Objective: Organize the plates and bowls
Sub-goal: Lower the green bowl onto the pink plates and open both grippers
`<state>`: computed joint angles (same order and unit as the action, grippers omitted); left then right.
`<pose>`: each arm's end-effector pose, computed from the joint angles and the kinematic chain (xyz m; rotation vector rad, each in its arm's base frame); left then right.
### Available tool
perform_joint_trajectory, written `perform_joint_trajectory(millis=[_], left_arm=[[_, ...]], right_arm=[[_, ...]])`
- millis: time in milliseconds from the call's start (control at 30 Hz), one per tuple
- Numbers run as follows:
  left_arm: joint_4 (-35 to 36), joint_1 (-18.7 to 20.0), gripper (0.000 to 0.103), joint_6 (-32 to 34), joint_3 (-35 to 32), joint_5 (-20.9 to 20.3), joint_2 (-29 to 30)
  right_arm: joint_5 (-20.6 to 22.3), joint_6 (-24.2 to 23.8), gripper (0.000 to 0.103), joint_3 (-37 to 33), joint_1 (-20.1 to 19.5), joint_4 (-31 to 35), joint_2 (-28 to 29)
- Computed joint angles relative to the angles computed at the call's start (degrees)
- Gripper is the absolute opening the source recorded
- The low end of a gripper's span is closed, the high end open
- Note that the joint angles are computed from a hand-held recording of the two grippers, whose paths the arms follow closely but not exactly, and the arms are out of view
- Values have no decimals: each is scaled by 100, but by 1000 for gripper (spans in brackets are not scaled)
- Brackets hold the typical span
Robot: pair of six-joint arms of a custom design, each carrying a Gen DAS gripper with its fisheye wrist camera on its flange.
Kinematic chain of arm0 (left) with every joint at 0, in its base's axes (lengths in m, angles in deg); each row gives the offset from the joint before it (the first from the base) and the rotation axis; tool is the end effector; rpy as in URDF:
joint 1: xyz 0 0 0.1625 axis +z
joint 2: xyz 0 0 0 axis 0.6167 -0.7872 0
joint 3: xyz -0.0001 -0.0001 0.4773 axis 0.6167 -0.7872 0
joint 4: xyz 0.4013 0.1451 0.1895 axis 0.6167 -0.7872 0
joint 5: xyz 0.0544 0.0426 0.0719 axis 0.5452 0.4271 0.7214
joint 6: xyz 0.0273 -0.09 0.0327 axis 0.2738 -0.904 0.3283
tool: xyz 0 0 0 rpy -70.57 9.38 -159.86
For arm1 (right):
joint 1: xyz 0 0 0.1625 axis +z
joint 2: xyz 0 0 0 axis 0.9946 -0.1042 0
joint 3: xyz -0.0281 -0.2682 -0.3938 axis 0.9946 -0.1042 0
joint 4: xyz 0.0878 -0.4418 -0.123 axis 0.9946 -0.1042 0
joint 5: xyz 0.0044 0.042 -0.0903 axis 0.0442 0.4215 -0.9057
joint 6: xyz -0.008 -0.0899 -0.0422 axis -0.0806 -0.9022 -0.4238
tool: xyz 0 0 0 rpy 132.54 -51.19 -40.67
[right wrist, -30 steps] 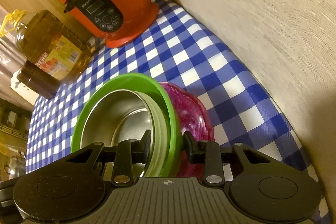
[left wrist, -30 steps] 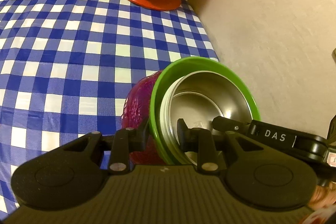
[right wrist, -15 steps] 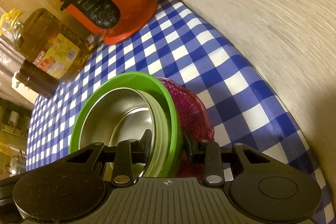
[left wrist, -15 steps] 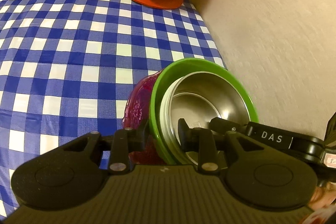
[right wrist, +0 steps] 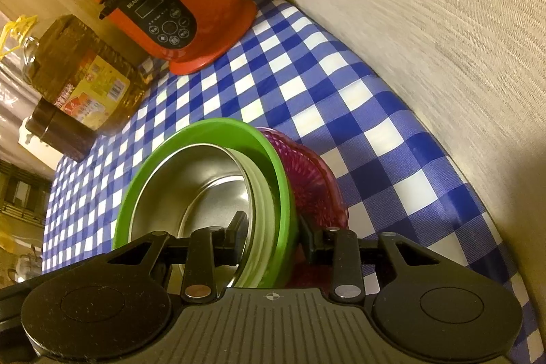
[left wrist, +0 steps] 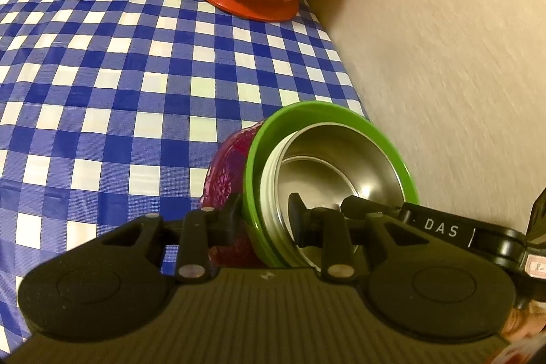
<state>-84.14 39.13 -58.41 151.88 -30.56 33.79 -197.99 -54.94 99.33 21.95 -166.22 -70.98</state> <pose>0.0075 -0.8016 0.3118 -0.1062 2.5865 -0.8659 0.3474 -0.8459 -0.0718 0.1997 -2.8146 0.6408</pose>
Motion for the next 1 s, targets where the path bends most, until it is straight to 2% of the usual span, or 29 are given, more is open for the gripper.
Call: perform_joint_trajectory(millis=[100, 167, 267, 500, 600, 867, 1000], left_arm=[[15, -9, 28, -4, -4, 29, -7], [-7, -19, 32, -5, 11, 46, -16], [-54, -44, 39, -23, 55, 90, -45], [-185, -110, 42, 28, 225, 103, -163], [-254, -152, 51, 40, 316, 157, -227], [-381, -277, 65, 107, 561, 323, -410], [-441, -352, 68, 187, 694, 431, -505]], right_arm=[[9, -13, 44, 47, -1, -95, -16], [29, -20, 51, 113, 1, -200, -45], [38, -46, 56, 213, 14, -354, -91], [61, 7, 59, 454, 30, -660, -223], [56, -3, 60, 544, 47, -749, -277], [60, -7, 61, 900, 87, -1022, -486], [59, 6, 61, 1093, 102, -1131, -593]])
